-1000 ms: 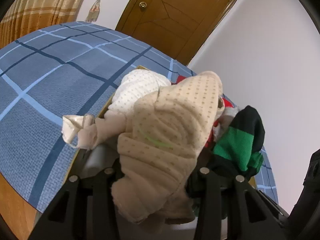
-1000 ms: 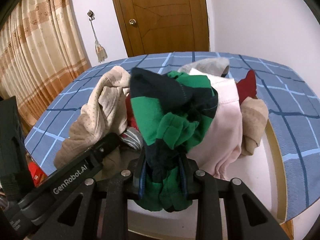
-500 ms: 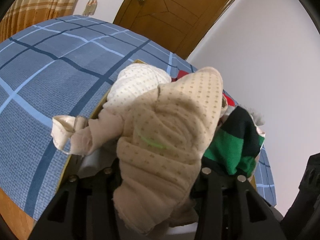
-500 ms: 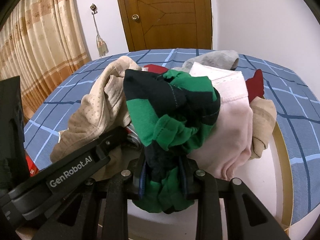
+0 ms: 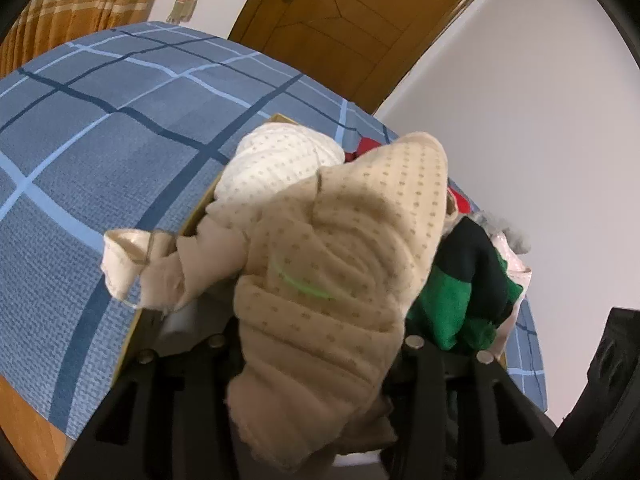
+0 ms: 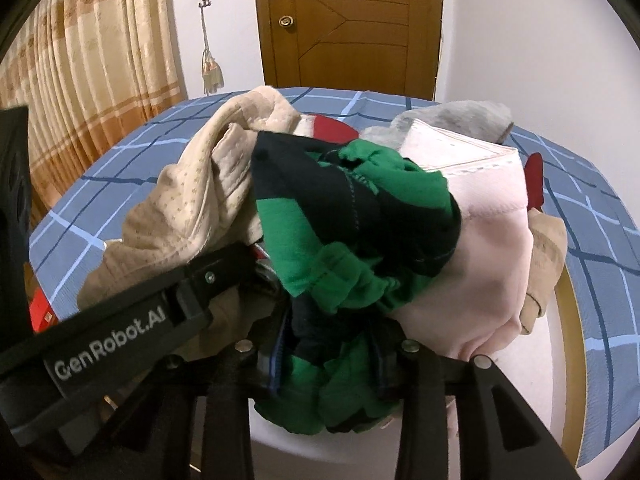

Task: Take underwear out of drawer
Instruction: 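Lower both garments into the tray and open both tools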

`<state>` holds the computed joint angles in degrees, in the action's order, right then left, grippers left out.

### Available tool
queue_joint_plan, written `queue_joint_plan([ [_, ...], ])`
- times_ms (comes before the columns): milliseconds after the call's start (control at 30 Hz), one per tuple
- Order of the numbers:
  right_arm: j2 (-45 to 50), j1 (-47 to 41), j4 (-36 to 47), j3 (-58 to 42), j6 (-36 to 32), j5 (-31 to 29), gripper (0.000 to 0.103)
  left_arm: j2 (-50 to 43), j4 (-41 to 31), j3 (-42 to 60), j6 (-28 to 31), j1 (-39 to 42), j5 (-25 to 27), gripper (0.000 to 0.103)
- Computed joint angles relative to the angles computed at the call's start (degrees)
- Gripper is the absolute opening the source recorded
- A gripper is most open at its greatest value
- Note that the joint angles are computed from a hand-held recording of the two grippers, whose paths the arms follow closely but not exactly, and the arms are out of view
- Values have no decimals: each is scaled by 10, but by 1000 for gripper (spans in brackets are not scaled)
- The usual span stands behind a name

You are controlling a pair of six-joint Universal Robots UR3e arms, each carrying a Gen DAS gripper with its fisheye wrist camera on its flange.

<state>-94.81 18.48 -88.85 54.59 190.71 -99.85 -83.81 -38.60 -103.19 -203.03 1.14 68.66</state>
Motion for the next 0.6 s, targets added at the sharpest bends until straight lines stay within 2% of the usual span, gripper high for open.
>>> queue_joint_plan([
  [67, -1, 8, -8, 7, -5, -5, 51, -6, -11, 12, 3, 2, -8, 52],
  [100, -5, 9, -14, 14, -9, -1, 57, -11, -19, 20, 11, 0, -12, 58],
  [133, -17, 5, -31, 34, -22, 15, 69, -19, -28, 34, 21, -7, -8, 64],
  [167, -19, 12, -39, 41, -26, 13, 72, -24, -38, 46, 35, -18, 7, 65],
  [267, -22, 33, -47, 53, -15, -14, 72, -27, -55, 61, 52, -36, 29, 70],
  [400, -48, 21, -45, 61, -13, 8, 72, -13, -103, 72, 79, -30, 18, 73],
  [500, -83, 13, -50, 75, -10, 18, 72, 15, -98, 56, 100, -39, 34, 77],
  [533, -95, 13, -49, 77, -6, 17, 72, 21, -98, 53, 103, -41, 38, 85],
  [600, -106, 24, -44, 72, 3, 8, 73, 37, -86, 48, 96, -57, 90, 99],
])
